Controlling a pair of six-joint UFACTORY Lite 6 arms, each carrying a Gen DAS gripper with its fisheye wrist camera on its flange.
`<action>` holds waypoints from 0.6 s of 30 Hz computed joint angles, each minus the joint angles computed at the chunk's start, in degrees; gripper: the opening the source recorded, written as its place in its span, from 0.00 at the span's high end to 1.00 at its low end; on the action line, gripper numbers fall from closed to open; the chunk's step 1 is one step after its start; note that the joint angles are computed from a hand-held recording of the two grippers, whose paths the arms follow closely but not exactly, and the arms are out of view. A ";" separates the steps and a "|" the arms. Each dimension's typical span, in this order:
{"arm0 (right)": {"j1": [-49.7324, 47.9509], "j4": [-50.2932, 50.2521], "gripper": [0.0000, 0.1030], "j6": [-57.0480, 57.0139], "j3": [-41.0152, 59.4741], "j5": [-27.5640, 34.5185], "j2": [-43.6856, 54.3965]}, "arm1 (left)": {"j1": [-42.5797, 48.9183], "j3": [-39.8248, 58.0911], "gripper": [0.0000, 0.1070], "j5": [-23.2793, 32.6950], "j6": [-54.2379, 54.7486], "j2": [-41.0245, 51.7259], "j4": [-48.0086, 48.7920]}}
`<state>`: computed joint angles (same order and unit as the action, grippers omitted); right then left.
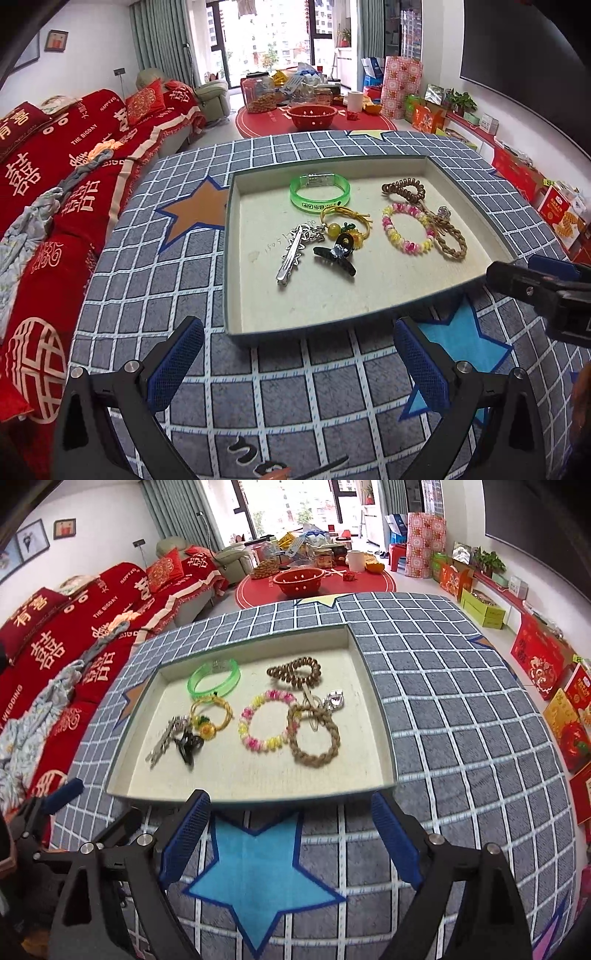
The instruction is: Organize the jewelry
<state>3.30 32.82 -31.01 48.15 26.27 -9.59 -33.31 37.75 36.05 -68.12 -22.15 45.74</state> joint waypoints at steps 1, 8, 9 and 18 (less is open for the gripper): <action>0.17 -0.27 0.12 0.23 -0.97 -0.34 -0.85 | -1.25 -1.08 0.04 1.09 -1.70 -1.61 0.80; -0.55 -1.34 0.12 0.88 -10.00 -1.80 -11.23 | -10.16 -7.65 0.04 8.56 -12.10 -9.99 5.13; -0.60 -1.49 0.12 1.04 -10.70 -2.00 -12.14 | -11.56 -8.59 0.04 9.75 -13.61 -11.16 5.31; -2.33 -0.94 0.12 0.38 -18.59 -3.63 -22.71 | -22.25 -12.38 0.04 19.19 -23.30 -17.86 7.14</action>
